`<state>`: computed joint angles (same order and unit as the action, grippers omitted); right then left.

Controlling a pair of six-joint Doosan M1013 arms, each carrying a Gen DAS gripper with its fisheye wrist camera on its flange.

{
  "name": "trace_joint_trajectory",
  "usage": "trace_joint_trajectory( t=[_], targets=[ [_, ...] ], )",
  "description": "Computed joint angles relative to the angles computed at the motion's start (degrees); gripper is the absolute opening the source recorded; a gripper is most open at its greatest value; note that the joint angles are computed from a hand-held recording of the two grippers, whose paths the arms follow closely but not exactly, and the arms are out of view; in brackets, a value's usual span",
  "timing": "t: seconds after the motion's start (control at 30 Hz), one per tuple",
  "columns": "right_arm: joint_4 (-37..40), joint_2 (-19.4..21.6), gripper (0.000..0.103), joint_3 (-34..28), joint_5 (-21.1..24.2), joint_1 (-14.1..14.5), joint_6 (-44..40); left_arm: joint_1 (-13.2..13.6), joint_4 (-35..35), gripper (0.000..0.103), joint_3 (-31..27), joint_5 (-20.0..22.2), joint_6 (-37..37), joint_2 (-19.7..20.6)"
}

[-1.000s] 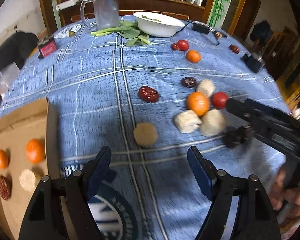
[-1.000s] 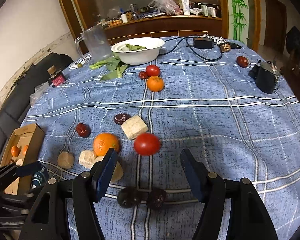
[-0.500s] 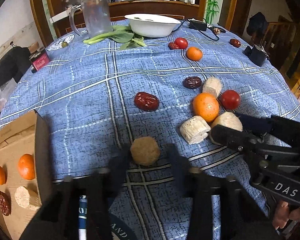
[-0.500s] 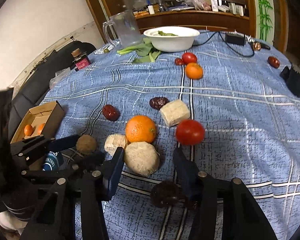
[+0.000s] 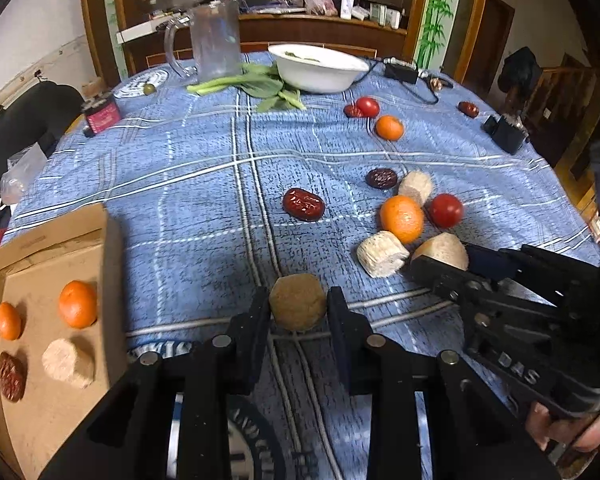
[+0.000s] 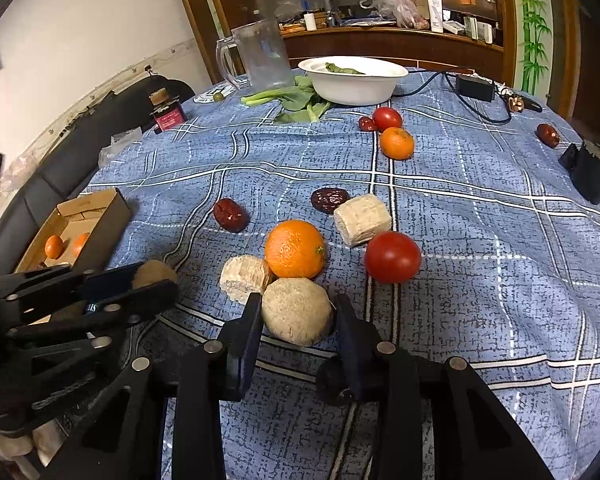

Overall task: Organize fruits
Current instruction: 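Grasp the tan sponge ball with the left tool while the right tool grasps a white bun, then carry the tan ball and white bun over the cardboard box and lower them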

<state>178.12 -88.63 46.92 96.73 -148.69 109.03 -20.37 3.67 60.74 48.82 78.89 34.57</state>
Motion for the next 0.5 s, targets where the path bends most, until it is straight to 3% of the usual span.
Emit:
trace_joint_trajectory(
  t=[0.33,0.5],
  targets=[
    [-3.3,-1.3,0.039,8.4,4.1,1.5,1.8,1.3,-3.7,0.028,11.4,-9.8,-3.4,-9.6],
    [-3.5,-3.2,0.039,14.7,5.7,3.0,5.2,2.4,-1.5,0.028,18.4,-14.7,-8.9,-14.6]
  ],
)
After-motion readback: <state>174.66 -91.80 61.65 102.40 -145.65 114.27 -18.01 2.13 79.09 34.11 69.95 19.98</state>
